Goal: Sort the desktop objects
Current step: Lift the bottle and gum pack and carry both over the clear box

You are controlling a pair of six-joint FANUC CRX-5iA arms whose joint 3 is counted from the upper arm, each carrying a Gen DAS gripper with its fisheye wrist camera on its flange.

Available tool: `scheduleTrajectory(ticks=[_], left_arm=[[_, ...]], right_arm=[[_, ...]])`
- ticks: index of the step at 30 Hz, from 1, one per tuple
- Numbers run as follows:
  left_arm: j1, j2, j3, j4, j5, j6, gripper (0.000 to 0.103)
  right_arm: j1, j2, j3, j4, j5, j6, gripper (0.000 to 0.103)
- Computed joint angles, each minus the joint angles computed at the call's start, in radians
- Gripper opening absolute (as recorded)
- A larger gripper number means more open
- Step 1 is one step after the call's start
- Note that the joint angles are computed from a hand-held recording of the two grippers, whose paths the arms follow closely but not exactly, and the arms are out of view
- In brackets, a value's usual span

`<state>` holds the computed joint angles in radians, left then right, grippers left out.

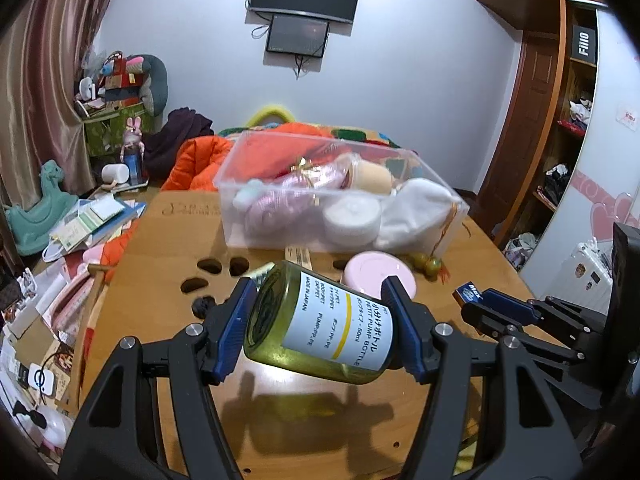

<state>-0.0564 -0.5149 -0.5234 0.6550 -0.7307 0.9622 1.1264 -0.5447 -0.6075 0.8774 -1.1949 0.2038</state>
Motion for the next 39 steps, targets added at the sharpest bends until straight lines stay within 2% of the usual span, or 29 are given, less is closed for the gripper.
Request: scheduleTrajectory(ticks=[7,19,27,39], left_arm=[[0.000,0.031,0.038,0.028,0.023,-0.014,0.064],[-0.023,0.126,0.117,0.085,0.073,-0.059,0.064],[-0.040,0.196,0.170,0.119,0.085,-0.085,0.064],[-0.068,0.316,0.281,0.093,0.106,-0.068,0.064]], right_arm=[[-0.023,-0.006,0.027,0.018,0.006,0.026,0.024],[-0.136,0.036,0.104,0.019,0.082,0.138,0.024],[-0.226,0.101,0.166,0.012,0.158,0.225,0.024],[-0.360,0.197,0.240,-0.023,0.285,0.317,0.024]])
